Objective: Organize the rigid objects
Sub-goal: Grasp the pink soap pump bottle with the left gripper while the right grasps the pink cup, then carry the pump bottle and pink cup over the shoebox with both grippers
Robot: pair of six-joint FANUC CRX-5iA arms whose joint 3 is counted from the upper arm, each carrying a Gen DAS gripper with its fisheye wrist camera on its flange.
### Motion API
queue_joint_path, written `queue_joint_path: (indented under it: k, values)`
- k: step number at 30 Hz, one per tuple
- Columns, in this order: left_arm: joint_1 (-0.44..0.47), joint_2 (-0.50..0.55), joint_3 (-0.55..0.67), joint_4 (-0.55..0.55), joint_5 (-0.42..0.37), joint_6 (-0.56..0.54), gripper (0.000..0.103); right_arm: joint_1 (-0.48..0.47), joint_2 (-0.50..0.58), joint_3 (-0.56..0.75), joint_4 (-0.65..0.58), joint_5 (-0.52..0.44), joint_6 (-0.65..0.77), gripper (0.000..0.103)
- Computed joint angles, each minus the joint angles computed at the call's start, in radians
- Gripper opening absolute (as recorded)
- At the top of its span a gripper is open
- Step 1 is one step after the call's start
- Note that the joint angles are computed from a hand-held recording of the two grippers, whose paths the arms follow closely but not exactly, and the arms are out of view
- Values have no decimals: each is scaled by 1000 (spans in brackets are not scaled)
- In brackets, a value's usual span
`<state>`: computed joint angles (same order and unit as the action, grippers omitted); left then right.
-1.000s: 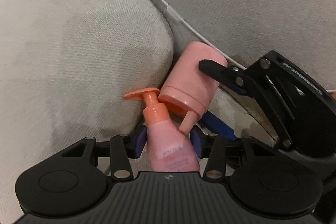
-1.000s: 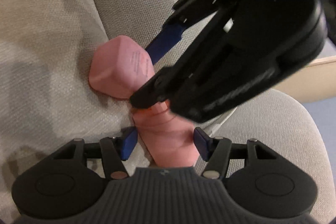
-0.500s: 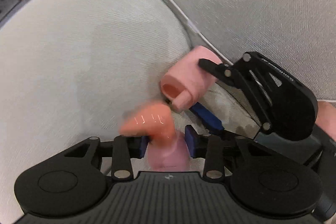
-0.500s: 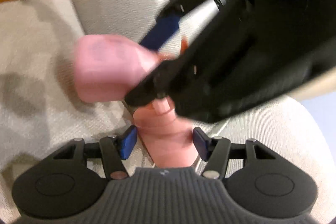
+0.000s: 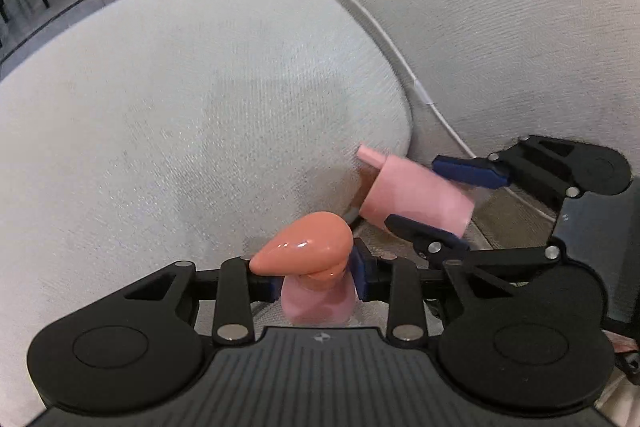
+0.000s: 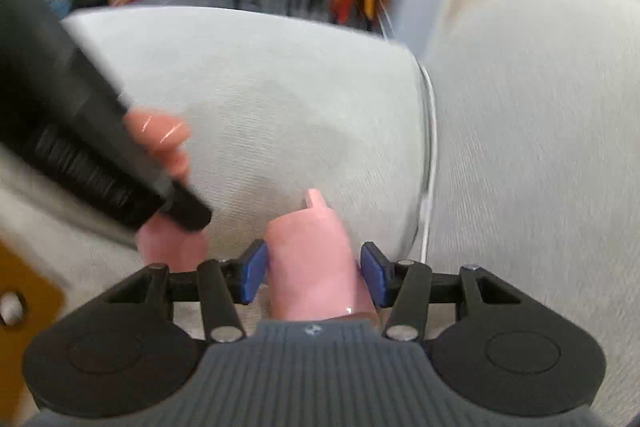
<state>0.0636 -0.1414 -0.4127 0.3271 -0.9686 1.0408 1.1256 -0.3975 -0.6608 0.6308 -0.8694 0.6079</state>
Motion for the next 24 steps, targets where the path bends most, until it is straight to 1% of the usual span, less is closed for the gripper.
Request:
queue_joint_path:
  k: [3, 4, 6, 8, 10, 12, 14, 15, 16, 18, 20, 24]
  values:
    - [14, 0, -15, 10, 7, 7, 35, 24, 18, 40, -21, -57, 59, 52]
    - [24, -2, -16, 13, -3, 10, 35, 42, 25, 54, -31, -88, 82, 54]
    - [32, 1, -7, 10, -14, 24, 35, 12, 64, 93, -61, -89, 160, 58]
    - [38, -4, -1, -6, -27, 32, 35, 10, 80, 103, -76, -100, 183, 60]
    - [39, 0, -4, -8, -18, 33, 35, 0, 111, 119, -88, -102, 208, 60]
    - [63, -17, -26, 17, -21, 16, 35, 8, 126, 132, -91, -124, 222, 60]
    - [89, -36, -46, 42, -26, -1, 35, 16, 144, 141, -96, -125, 218, 57]
    - [95, -44, -54, 51, -22, -4, 35, 22, 142, 139, -85, -131, 200, 55]
    - [107, -57, -60, 60, -26, -10, 35, 64, 105, 124, -94, -171, 180, 54]
    - [122, -84, -74, 81, -28, -14, 35, 78, 84, 131, -103, -191, 173, 53]
    - [137, -114, -87, 109, -31, -26, 35, 112, 47, 128, -93, -222, 137, 53]
    - [153, -173, -96, 162, -50, -60, 35, 195, -42, 130, -104, -316, 55, 53]
